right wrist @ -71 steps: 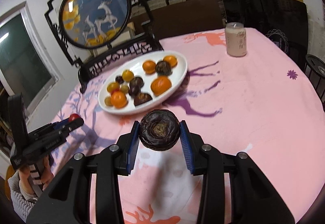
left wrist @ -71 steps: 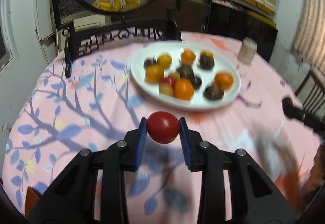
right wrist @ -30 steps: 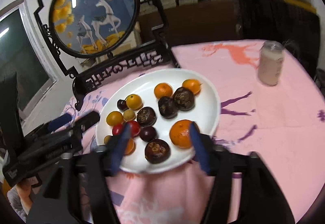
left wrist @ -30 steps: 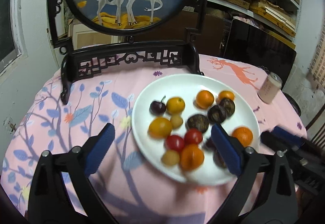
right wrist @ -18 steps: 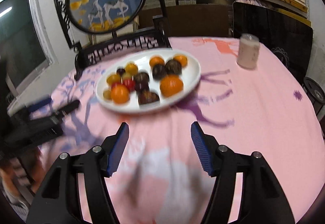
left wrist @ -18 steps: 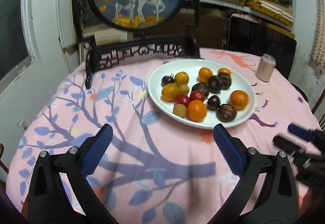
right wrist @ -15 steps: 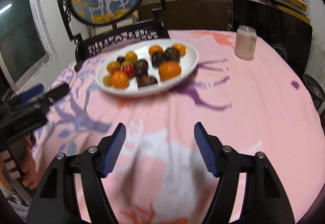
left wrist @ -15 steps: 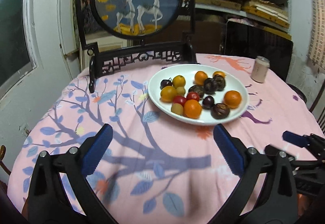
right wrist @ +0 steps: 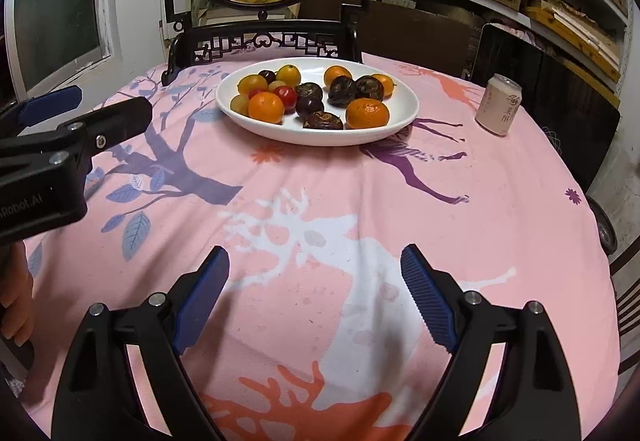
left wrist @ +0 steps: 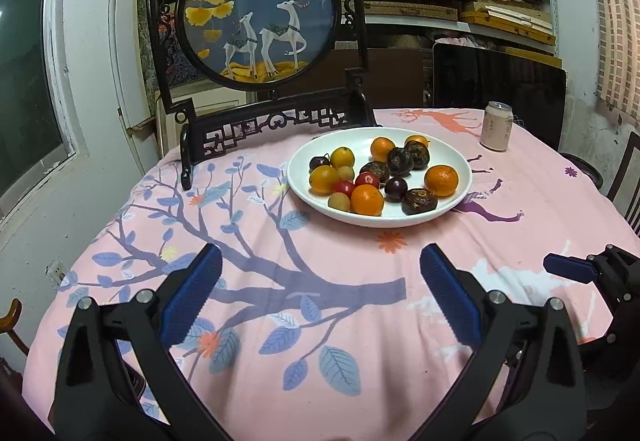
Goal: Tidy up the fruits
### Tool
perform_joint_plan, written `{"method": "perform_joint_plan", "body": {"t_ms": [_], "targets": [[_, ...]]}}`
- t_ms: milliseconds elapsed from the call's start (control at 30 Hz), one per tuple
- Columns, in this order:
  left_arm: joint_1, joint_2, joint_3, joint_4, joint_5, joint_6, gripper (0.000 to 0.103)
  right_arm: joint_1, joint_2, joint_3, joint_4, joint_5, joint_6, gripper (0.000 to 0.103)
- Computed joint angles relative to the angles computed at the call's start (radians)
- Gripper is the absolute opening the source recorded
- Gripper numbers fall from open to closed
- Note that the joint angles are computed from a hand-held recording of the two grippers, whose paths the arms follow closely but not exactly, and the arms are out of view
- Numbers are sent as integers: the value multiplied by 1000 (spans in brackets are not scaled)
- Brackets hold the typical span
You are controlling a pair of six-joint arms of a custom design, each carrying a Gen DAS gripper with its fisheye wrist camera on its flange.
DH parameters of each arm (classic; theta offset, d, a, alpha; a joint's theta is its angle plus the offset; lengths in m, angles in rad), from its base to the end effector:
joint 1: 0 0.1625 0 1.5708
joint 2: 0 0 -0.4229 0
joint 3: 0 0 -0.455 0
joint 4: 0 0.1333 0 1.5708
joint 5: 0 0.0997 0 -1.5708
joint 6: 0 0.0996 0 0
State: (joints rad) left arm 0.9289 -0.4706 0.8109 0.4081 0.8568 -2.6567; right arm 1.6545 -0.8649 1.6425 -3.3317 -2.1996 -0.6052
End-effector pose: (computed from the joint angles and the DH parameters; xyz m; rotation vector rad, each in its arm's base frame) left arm -0.3159 -0.7541 0.0781 0.9086 2.1361 -1.0631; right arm 0.1347 -0.7121 0.2035 0.3721 -2.1418 0.9285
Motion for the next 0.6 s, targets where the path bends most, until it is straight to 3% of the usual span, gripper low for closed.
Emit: {"method": "perform_joint_plan", "body": {"t_ms": [267,300,333,600], "targets": [[-9,-25,47,-44,1,31,101,5,-26,28,-82,13,33,88],[-9,-25,48,-43,3,30,101,3,-33,35,-85,16,48,90],[-9,-25,47,-36,9,28,101,0,-46,44,-77,17,74,100],[-21,-28,70,-65,-12,75,101,-14,-87,71,-56,54,173,102]]}}
